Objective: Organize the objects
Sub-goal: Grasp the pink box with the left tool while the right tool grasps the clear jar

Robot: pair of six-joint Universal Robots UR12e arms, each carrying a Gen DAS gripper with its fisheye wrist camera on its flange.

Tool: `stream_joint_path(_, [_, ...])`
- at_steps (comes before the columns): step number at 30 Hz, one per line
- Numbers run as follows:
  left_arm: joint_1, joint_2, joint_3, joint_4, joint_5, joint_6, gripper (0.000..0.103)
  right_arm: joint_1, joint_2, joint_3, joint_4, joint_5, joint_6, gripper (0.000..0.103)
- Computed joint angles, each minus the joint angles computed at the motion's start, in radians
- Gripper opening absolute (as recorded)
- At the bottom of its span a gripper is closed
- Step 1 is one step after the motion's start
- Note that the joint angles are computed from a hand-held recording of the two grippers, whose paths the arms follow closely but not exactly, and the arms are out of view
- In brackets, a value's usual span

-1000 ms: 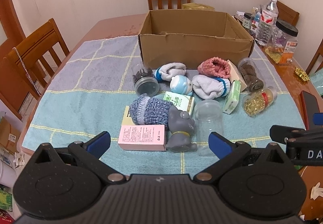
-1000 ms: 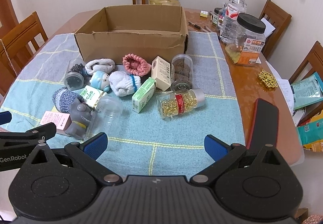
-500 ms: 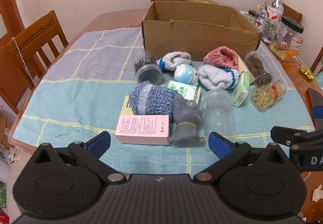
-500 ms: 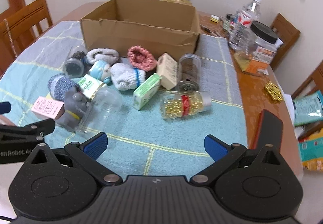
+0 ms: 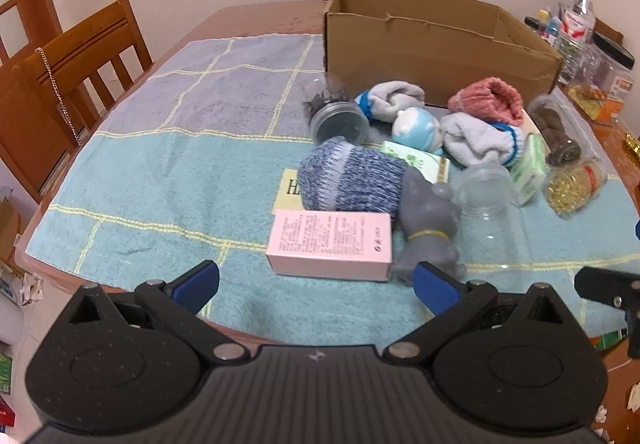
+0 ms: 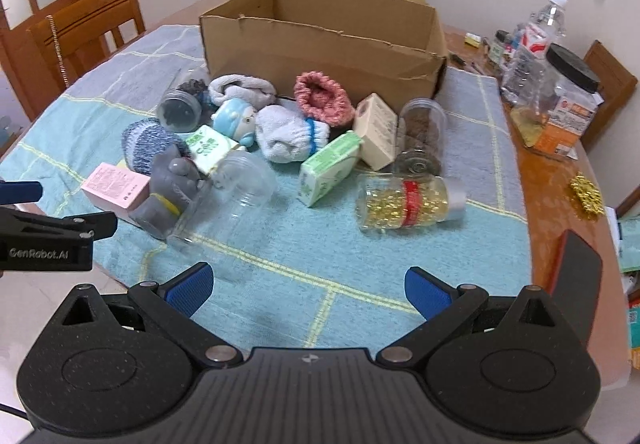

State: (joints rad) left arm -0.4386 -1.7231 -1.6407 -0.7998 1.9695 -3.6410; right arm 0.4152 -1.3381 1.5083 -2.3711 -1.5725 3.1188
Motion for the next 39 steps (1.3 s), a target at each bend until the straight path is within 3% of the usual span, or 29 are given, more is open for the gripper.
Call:
stream_joint_path(16, [0.047,-0.028,-0.002,0.048,-0.074,0.058,0.103,-0.014,0.033,-0.041,0.047,0.159,-0.217,0.103])
stream_joint_path(21, [0.05,-0.026,-0.004,0.016,-0.044,0.101,0.103,-0.018,0.052,-0.07,0.069,0.2,-0.284,0.103])
stream_joint_path(26, [0.068,-0.015,-0.017,-0.005,-0.043,0.084,0.102,-0.024,0.083,-0.112,0.083,0.249,-0.339,0.103])
stream_joint_path(34, [0.097,-0.002,-0.04,0.009,-0.104,0.053,0.102,-0.034,0.169,-0.237,0.187,0.339,-0.393,0.103])
stream_joint_path(39, [0.108,-0.004,-0.047,0.027,-0.129,0.074,0.102,-0.033,0.206,-0.298,0.275,0.37,-0.485,0.103])
